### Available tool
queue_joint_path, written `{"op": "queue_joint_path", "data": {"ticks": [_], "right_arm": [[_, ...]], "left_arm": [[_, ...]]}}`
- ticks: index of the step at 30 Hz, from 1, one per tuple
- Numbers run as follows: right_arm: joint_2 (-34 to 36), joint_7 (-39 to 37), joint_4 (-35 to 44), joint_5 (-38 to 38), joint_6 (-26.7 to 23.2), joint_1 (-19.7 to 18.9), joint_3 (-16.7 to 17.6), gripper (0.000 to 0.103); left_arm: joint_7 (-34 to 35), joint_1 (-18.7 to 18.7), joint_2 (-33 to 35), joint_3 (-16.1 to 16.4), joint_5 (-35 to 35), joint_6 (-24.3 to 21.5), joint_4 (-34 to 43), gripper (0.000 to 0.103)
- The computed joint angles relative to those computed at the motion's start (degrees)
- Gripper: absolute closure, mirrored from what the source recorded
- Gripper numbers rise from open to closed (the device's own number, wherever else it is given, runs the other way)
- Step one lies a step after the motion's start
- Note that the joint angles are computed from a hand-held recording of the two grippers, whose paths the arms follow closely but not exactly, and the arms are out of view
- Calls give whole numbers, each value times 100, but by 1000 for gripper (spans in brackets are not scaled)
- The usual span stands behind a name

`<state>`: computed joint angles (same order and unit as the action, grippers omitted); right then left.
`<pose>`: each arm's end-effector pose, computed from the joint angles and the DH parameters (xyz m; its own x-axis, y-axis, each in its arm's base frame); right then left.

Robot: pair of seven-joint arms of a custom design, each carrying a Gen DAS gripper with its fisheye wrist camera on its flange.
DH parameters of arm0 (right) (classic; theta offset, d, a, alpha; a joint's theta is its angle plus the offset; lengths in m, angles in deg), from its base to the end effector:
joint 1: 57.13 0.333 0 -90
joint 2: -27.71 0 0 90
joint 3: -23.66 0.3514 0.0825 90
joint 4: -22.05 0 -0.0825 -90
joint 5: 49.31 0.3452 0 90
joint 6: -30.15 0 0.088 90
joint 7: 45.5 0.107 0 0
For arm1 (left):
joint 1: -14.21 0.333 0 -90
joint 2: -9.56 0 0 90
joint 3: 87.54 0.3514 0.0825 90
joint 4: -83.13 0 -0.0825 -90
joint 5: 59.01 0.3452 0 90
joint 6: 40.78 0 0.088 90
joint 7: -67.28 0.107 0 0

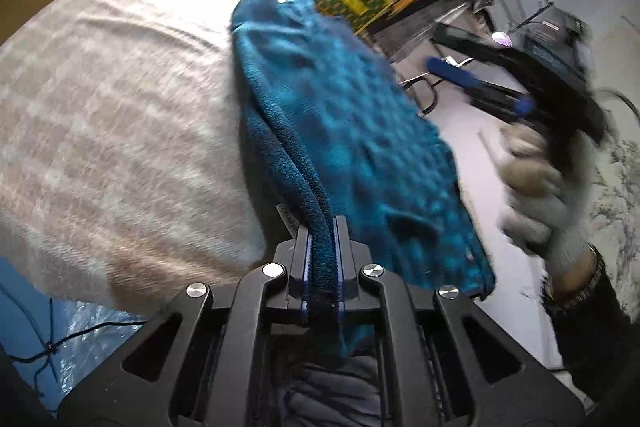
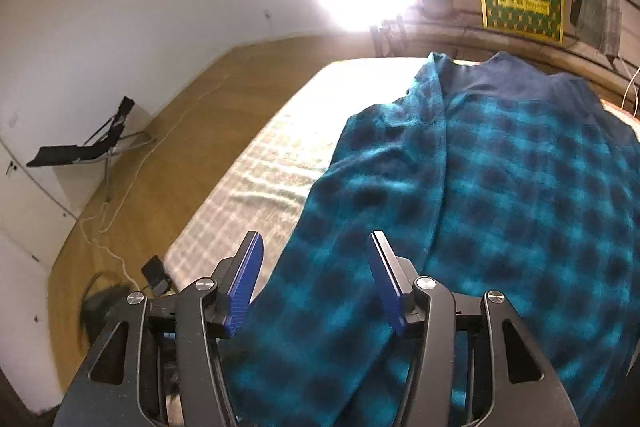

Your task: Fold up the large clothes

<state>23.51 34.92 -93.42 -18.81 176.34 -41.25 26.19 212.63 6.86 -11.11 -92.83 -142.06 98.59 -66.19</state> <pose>0.5151 0.1650 0.6020 0.2414 -0.8904 -0.3860 -0.8427 0.0049 -0.5383 0.3722 -0.0881 0.4523 -0.2610 -0.6713 0.6937 -0.8802 -0.1295 -0.4566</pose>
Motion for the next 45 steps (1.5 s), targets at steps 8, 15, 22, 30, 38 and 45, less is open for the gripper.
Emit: {"op": "queue_joint_path", "data": {"ticks": [8,15,22,30,38,45], "right_arm": [[1679,1116,1963,-1332,-1059,-14,110,50],[2920,1672,3577,-2491,-2309,345,134,50],[3485,1676,4271,-3527,-3209,801,-29,50],[3182,1801,3683,-3710,-2926,668,-62,96],[2123,1149,2177,-1621,-1300,-367,276,97],[1150,-390,714,1533,-143,-1077,322,97]], "left_arm": [[198,-89,2,-98,-315,-84,106,98],[341,-126,46,-146,-416,-120,152,98],[346,-173,92,-217,-350,-69,229,98],[161,-391,-56,-393,-108,290,278,99],[-25,-827,-86,-558,442,830,423,99],[-518,-1330,-90,-837,1376,1403,470,99]]}}
